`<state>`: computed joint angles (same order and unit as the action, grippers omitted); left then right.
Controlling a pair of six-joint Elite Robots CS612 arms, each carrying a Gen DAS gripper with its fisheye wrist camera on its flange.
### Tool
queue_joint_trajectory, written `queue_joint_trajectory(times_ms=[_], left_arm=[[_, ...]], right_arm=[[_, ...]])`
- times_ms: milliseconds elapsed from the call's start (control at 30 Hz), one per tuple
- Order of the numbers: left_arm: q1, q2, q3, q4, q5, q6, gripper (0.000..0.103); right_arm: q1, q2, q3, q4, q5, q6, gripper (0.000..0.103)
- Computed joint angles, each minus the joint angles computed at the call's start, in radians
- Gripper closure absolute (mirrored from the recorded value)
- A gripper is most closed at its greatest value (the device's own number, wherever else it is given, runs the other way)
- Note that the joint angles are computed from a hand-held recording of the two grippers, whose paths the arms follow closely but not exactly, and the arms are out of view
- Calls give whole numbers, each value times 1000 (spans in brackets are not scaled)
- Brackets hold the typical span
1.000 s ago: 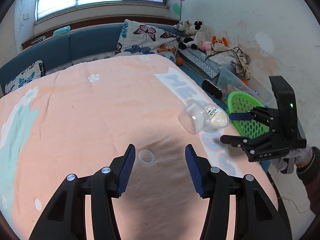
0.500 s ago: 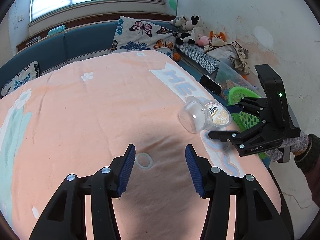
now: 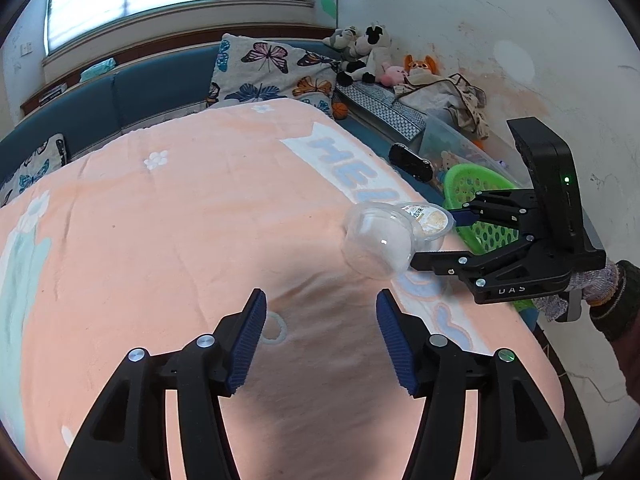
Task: Collect trash
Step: 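Grasp one clear jelly cup with the right gripper while the left grasps the other cup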
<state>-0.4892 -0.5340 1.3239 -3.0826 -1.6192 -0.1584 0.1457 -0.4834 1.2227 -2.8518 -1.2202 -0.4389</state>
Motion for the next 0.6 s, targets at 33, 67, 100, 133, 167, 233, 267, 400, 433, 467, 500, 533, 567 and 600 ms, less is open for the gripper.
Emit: queue_joint_trajectory(times_ms=[33,67,100,133,167,233,267,400,433,467,500,533,567,600], left_arm=[[-1,1,-2,0,-3,4,48],[-2,2,-3,0,-4,9,48],[-3,2,-4,0,-5,13,47],[-3,3,-6,2,-6,15,47],[-5,3,-5,3,-6,18,47],[-7,2,-3,0,-9,22,47],[-7,2,-3,-1,-8,23,47],[-10,3,-7,3,-14,23,47],[-11,5,-11,5,-19,31,46],[-13,7,-15,9,-21,36,45],[-14,8,-18,12,-23,41,44],[-16,11,-24,17,-28,50,43],[-18,15,-30,24,-34,59,43],[-20,17,-35,30,-34,65,43]], right_arm=[[-1,-2,6,-6,2,3,46],[-2,-6,15,-12,6,4,46],[-2,-9,21,-13,8,3,46],[-3,-10,24,-11,9,0,46],[-1,-12,28,-14,3,-3,46],[0,-11,27,-4,0,-2,45],[0,-11,25,3,1,-3,45],[0,-10,26,0,7,2,34],[0,-10,28,-6,7,3,32],[0,-11,30,-6,11,0,31],[0,-11,32,-5,10,0,31],[1,-12,33,-5,6,-2,31],[1,-13,35,-3,5,-5,30],[0,-14,37,-3,5,-7,30]])
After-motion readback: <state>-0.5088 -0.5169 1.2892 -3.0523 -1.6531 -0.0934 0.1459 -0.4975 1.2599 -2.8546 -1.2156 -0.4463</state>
